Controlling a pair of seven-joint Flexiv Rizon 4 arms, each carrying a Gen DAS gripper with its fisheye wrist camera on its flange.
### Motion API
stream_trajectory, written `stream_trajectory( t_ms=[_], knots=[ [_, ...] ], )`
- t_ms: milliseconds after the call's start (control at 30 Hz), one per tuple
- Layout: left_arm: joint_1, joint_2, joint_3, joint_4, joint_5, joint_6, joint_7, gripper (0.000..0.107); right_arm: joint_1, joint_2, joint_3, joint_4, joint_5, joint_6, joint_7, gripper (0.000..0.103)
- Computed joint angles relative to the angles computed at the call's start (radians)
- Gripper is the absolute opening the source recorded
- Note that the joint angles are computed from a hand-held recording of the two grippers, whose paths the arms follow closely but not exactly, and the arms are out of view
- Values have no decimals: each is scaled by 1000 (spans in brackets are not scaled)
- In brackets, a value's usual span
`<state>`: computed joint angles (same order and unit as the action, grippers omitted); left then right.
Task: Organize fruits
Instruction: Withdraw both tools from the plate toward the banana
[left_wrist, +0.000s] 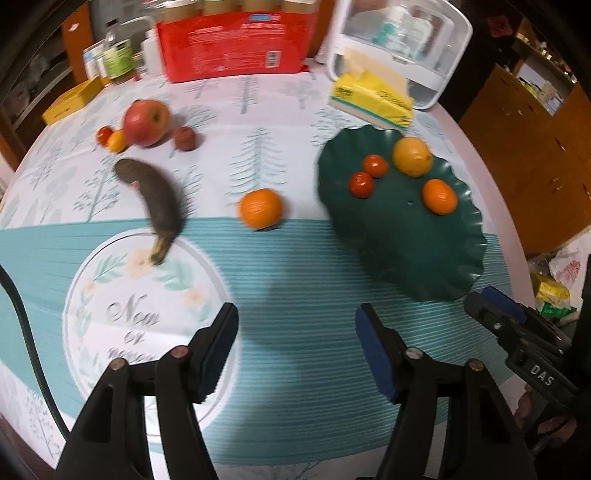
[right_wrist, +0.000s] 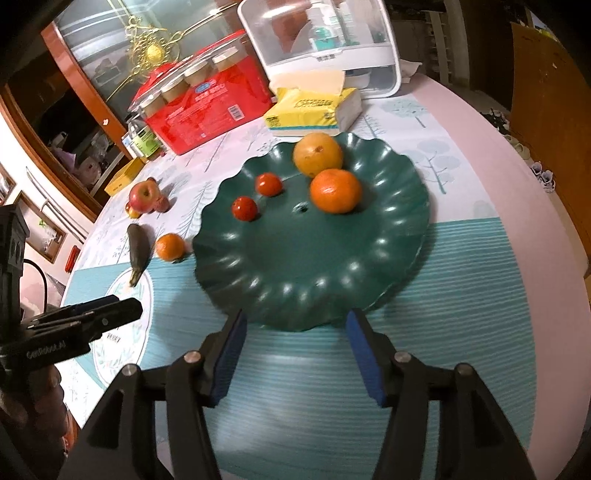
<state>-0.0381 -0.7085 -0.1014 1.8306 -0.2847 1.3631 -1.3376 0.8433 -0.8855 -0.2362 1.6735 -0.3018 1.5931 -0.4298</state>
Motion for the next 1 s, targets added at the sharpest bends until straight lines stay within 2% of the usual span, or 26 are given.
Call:
stream_trajectory(
  t_ms=[67, 433, 733, 1000],
  knots=[
    [-12, 8, 35, 5, 9, -6, -21, 70, 9, -1, 0, -7, -1, -5, 3, 58],
    [38, 35, 85, -6, 32, -72, -31, 75, 4, -39, 57, -117, -36, -74, 34, 59],
    [80, 1, 120, -138, 47, -231, -26, 76, -9, -103, 102, -276, -87, -162, 73, 67],
    [131, -90, 126, -339, 26, -400, -60, 76, -25, -195, 135, -482, -140, -287, 73, 69]
  ],
)
